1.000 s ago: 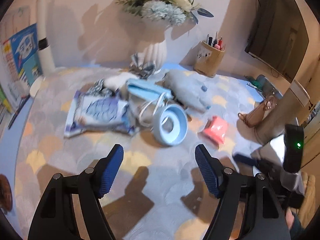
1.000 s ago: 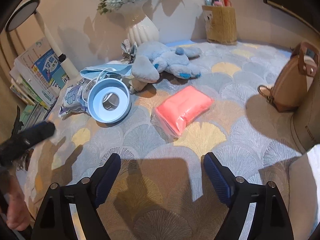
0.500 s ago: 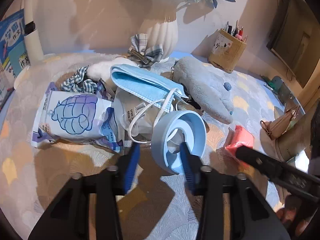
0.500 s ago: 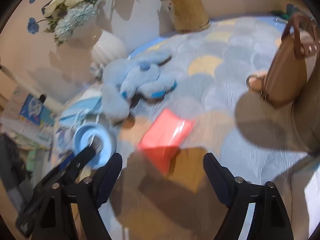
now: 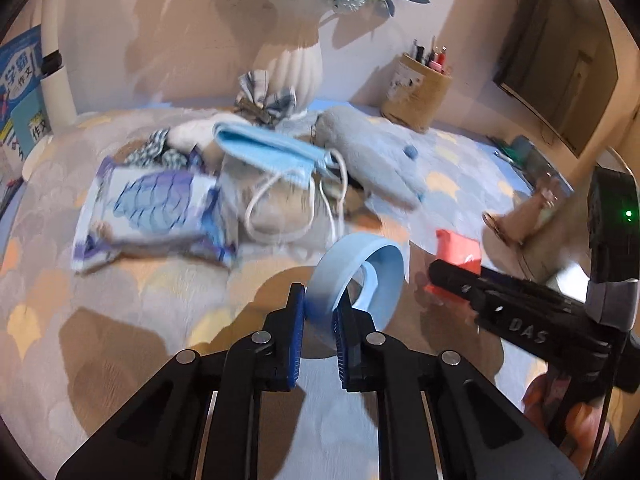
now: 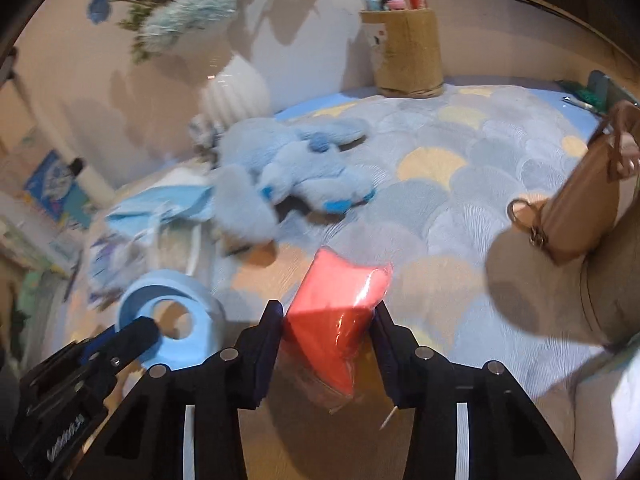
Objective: Organize soft objects
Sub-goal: 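Grasp the coral-pink clay bag with right gripper while left gripper grasps the light-blue ring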
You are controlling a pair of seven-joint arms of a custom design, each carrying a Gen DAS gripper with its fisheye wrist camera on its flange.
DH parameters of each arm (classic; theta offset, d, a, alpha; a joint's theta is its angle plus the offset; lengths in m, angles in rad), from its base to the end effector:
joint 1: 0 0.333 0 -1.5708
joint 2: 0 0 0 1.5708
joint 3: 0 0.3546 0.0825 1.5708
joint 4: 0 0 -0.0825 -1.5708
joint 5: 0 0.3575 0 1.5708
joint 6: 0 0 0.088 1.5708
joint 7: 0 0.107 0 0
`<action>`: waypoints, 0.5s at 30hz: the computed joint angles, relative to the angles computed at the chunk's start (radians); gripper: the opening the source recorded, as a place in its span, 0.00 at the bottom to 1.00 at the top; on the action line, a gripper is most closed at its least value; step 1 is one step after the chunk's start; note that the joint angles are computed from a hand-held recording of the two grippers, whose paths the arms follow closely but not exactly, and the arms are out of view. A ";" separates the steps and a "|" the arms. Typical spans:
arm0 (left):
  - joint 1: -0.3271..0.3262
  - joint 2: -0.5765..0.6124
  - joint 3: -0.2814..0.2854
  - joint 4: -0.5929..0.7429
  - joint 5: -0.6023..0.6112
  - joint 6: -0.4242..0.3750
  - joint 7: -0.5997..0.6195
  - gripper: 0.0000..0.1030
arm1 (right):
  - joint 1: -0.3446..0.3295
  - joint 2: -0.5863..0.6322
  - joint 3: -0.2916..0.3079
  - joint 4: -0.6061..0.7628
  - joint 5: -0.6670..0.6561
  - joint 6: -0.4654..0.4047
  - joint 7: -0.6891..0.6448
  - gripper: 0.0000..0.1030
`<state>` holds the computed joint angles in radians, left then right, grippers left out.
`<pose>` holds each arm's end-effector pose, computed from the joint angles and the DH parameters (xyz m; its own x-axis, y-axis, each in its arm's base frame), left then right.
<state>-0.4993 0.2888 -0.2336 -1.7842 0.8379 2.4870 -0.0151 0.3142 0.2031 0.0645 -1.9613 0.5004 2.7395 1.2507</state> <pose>0.4954 -0.4284 0.4905 0.2198 -0.9491 0.2256 -0.7318 -0.3133 -0.6052 0.5878 0.2107 0.4862 0.3472 -0.9043 -0.2484 -0.8184 -0.1628 -0.5511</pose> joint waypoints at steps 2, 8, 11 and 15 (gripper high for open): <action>0.022 -0.044 -0.020 -0.071 -0.054 0.059 0.014 0.11 | -0.014 -0.037 0.013 -0.039 0.039 -0.002 -0.054 0.42; 0.035 -0.130 -0.040 -0.208 -0.105 0.117 -0.007 0.15 | -0.024 -0.116 0.013 -0.122 0.062 -0.042 -0.144 0.42; 0.009 -0.140 -0.045 -0.189 -0.032 -0.002 -0.030 0.59 | -0.020 -0.123 0.024 -0.148 0.107 -0.024 -0.221 0.42; 0.027 -0.155 -0.046 -0.220 0.029 0.069 -0.055 0.78 | -0.019 -0.118 0.037 -0.170 0.209 0.004 -0.332 0.52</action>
